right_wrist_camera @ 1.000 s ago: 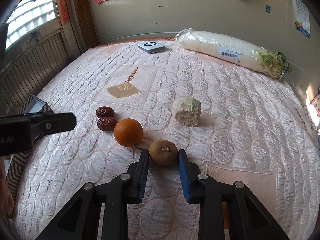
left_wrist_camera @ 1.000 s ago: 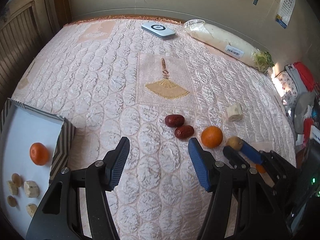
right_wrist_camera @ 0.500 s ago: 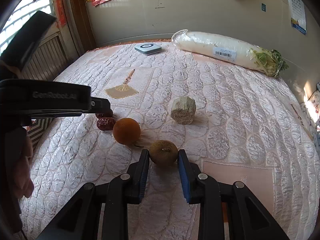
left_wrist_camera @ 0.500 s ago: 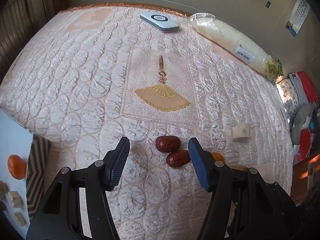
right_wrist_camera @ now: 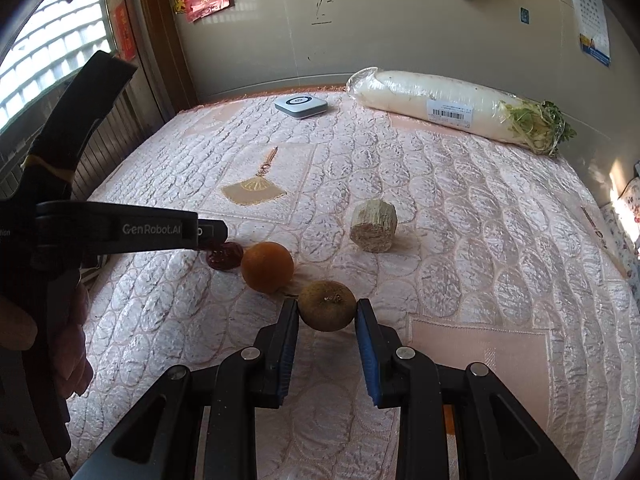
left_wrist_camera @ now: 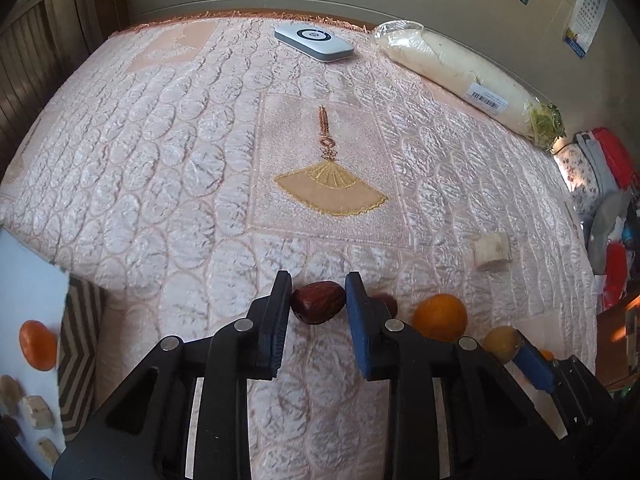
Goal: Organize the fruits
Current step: 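Carry the pear with the right tool while the left tool carries the date over the tray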
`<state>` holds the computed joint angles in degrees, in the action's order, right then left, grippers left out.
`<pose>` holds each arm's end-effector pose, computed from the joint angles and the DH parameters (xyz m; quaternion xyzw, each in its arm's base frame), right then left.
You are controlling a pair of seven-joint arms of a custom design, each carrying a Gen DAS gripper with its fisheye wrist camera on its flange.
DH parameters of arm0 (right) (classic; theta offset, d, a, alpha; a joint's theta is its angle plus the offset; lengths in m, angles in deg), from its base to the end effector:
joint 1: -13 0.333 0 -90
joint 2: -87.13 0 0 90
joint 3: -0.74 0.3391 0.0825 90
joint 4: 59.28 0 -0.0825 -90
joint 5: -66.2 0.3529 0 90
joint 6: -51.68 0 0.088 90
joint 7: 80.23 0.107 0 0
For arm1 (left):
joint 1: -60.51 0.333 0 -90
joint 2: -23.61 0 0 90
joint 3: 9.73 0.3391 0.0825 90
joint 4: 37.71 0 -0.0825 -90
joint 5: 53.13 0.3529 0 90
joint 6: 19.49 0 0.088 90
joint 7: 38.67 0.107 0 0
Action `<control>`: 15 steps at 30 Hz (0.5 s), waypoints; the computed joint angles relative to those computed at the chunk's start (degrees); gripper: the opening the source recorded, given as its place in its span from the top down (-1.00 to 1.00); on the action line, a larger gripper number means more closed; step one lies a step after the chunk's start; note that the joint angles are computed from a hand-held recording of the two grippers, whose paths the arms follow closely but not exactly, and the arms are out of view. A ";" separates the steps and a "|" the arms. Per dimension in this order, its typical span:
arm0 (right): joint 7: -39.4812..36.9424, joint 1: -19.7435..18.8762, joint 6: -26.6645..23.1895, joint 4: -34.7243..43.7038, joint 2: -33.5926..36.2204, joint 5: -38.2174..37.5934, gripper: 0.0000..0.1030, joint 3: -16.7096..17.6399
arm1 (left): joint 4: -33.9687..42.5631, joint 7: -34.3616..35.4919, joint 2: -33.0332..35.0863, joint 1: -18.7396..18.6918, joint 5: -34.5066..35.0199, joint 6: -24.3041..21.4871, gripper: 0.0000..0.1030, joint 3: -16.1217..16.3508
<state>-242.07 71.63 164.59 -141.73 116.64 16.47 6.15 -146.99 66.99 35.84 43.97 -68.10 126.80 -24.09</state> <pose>0.3604 0.5967 0.4465 -0.4995 0.7844 -0.2706 0.2491 0.5394 -0.3060 0.4758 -0.4483 0.8598 -0.2421 0.0352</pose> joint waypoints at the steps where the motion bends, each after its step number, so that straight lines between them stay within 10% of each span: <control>1: -0.03 0.18 -0.18 0.50 0.25 -0.11 0.46 0.00 | -0.71 0.54 -0.79 0.31 -0.55 0.08 0.48 -0.06; 15: -8.05 7.21 -5.07 21.24 11.28 -1.33 0.46 -3.94 | -18.06 16.38 -17.96 4.19 -13.08 6.31 0.48 3.43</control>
